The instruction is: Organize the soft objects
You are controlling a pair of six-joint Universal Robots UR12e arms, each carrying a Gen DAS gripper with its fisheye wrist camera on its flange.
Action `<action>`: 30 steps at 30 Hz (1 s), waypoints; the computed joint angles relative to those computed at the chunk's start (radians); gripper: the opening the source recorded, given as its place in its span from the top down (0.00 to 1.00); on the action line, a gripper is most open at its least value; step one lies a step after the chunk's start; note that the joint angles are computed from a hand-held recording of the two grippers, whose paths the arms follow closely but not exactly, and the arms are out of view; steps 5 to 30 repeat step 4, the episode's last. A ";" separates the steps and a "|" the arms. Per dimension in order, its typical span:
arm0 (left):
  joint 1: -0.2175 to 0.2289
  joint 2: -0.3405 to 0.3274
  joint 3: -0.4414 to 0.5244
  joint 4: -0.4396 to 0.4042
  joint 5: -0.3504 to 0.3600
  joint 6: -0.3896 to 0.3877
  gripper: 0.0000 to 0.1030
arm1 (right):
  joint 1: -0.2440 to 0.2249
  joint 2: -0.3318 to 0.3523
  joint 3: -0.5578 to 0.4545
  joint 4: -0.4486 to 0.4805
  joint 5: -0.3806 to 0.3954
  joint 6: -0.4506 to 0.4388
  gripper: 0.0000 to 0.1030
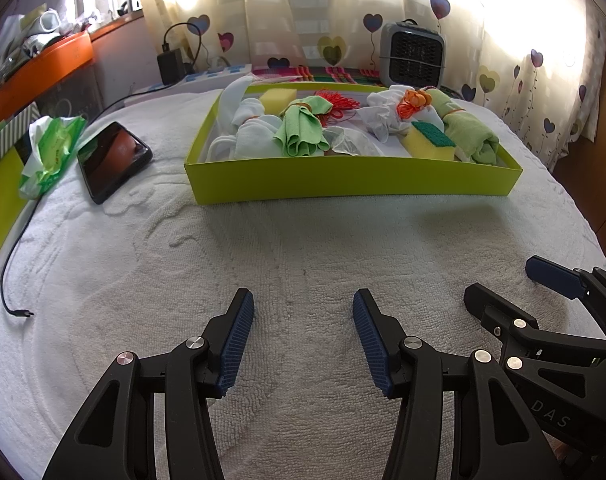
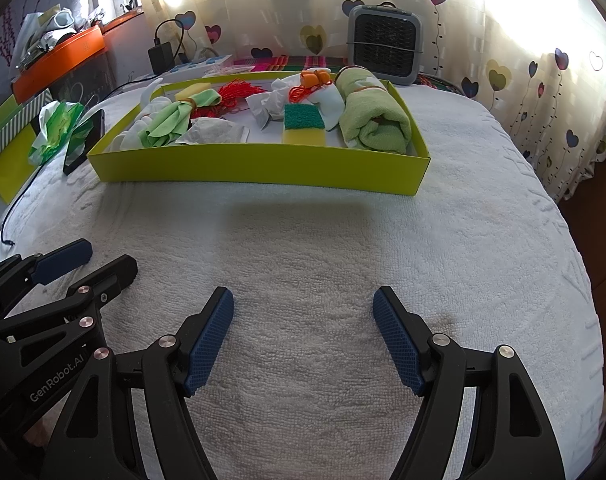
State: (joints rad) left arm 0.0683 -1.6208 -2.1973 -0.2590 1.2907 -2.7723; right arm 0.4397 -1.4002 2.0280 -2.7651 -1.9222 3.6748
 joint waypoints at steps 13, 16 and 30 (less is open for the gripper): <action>0.000 0.000 0.000 0.000 0.000 0.000 0.50 | 0.001 0.001 -0.001 0.001 -0.001 0.001 0.29; 0.000 0.000 0.000 0.000 0.000 0.000 0.50 | 0.001 0.001 -0.001 0.001 -0.001 0.001 0.29; 0.000 0.000 0.000 0.000 0.000 0.000 0.50 | 0.001 0.001 -0.001 0.001 -0.001 0.001 0.29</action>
